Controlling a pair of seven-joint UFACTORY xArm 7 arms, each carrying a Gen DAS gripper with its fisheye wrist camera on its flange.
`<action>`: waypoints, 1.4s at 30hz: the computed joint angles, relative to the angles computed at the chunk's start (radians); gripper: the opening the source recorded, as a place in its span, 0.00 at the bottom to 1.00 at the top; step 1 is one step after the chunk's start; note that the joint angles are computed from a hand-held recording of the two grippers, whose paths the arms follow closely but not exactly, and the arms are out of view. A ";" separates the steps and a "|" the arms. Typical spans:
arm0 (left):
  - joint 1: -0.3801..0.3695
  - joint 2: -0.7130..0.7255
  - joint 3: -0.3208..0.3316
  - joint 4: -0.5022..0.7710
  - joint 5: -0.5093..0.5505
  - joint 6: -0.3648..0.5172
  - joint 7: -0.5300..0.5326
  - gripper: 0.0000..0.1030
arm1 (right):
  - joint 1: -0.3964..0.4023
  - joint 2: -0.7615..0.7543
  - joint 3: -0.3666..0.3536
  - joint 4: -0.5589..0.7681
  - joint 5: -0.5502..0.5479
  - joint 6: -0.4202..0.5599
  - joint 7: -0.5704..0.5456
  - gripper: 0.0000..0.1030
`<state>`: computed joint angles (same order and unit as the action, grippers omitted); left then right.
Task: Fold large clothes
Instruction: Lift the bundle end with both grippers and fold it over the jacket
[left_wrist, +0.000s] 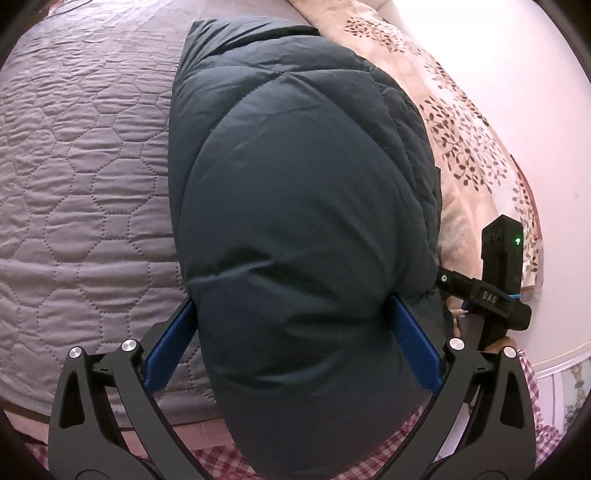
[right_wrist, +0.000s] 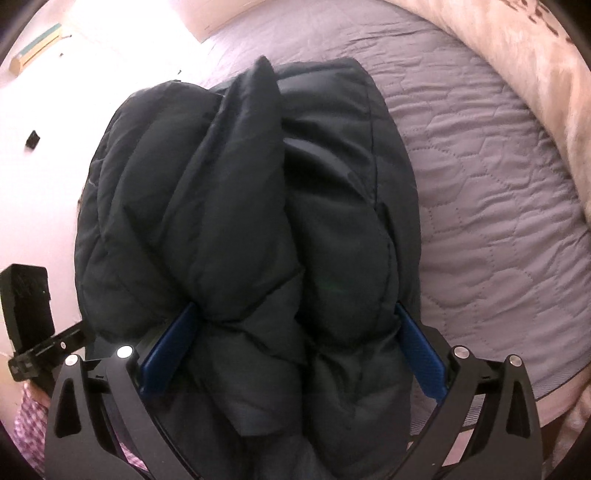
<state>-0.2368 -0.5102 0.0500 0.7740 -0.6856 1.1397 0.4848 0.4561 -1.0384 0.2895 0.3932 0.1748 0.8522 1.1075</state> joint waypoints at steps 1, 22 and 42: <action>-0.001 -0.007 -0.006 -0.004 0.000 -0.009 0.002 0.96 | 0.001 0.002 0.004 -0.002 -0.002 -0.006 0.000 0.95; 0.053 0.059 0.088 0.115 0.036 -0.141 0.179 0.62 | -0.087 0.342 0.137 0.228 -0.220 -0.223 0.032 0.49; 0.228 0.166 0.089 0.145 -0.003 -0.179 0.297 0.74 | -0.060 0.730 0.122 0.494 -0.476 -0.217 0.195 0.64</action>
<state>-0.0086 -0.3439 0.1388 0.9194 -0.6882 0.9604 0.7822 0.3959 -0.3088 0.4112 0.8868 -0.3008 0.6352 1.3029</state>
